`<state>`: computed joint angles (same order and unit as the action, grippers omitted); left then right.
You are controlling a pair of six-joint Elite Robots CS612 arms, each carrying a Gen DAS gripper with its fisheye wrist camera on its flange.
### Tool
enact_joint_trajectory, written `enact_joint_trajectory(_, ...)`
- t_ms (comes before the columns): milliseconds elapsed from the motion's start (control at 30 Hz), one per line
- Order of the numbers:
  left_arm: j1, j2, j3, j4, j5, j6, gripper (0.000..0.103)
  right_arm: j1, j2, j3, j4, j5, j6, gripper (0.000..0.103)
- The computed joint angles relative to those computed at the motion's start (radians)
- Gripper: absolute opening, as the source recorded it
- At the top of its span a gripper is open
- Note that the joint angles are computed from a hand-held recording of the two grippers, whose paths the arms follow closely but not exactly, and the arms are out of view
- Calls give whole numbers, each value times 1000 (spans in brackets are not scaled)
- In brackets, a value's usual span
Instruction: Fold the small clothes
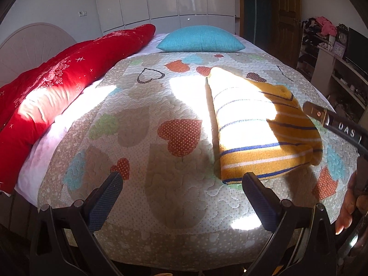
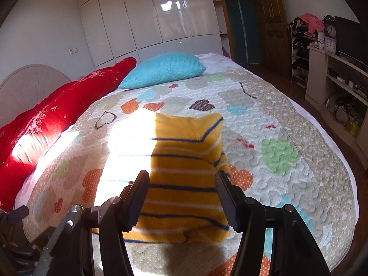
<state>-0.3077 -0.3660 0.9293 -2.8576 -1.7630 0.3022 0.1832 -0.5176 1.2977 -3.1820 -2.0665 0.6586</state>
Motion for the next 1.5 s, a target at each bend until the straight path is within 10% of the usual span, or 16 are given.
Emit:
enact_joint_trajectory(300,3,15,-32,88,-5,5,103,-59,103,-236,339,109,-103,65)
enact_joint_trajectory(667,15,35,-73,126,-16,-22,103,-65,137,-364,365,180,-175,66)
enact_joint_trajectory(1167,31,56,-119,165,-22,-67,103,-109,357,-824,777,284,-53,74)
enact_joint_trajectory(1500,30,50,-112,189,-35,-65,103,-154,139,-318,181,507,33,74)
